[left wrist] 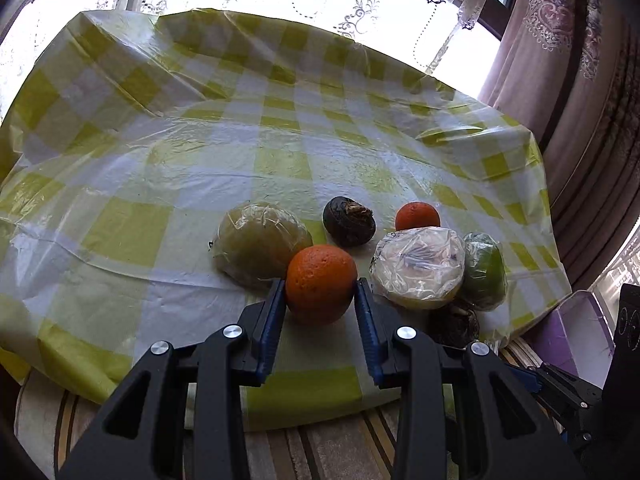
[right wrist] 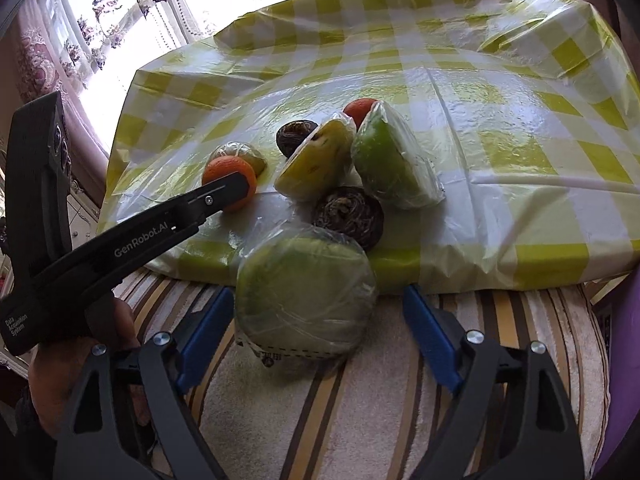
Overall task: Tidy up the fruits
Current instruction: 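Grasp a second orange with the left tool while the right tool grasps a wrapped cabbage half, then lift and carry the orange in the left tool while the right tool carries the cabbage to the box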
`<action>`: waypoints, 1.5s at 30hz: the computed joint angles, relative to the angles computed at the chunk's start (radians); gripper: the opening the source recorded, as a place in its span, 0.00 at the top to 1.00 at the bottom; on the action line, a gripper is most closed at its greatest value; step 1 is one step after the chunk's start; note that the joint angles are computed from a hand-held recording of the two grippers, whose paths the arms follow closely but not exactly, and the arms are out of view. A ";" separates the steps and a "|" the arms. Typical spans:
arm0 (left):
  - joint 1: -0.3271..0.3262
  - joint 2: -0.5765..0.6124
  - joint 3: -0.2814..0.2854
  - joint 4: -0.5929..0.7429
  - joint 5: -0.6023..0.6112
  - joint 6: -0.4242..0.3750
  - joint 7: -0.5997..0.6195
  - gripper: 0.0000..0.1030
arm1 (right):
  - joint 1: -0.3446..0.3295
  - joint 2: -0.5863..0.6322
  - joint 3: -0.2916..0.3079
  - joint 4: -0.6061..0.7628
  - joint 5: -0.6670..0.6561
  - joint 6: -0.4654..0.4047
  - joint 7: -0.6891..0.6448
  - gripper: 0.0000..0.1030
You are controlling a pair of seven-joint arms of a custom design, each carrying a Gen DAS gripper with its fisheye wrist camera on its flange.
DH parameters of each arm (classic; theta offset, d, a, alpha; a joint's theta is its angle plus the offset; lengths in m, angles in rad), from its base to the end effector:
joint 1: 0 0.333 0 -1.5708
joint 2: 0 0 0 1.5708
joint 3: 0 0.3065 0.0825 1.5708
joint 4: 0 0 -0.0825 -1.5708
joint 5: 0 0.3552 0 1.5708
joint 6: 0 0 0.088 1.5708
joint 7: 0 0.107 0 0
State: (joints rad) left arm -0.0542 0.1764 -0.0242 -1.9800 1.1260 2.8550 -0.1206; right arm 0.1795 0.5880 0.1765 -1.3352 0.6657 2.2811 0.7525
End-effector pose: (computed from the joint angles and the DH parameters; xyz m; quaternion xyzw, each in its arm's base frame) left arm 0.5902 -0.0947 0.4419 -0.8042 0.4118 -0.3202 0.2850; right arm 0.6818 0.2358 0.4386 -0.8574 0.3620 0.0280 0.3647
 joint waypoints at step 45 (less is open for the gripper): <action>-0.028 -0.023 -0.044 0.034 0.103 -0.081 0.023 0.68 | -0.051 -0.119 -0.019 -0.144 0.104 0.138 -0.104 0.39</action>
State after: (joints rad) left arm -0.0824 0.1539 -0.0687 -1.9463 1.2291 2.7741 -0.0974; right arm 0.1280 0.4694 0.1576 -1.4794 0.7696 2.4191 0.6482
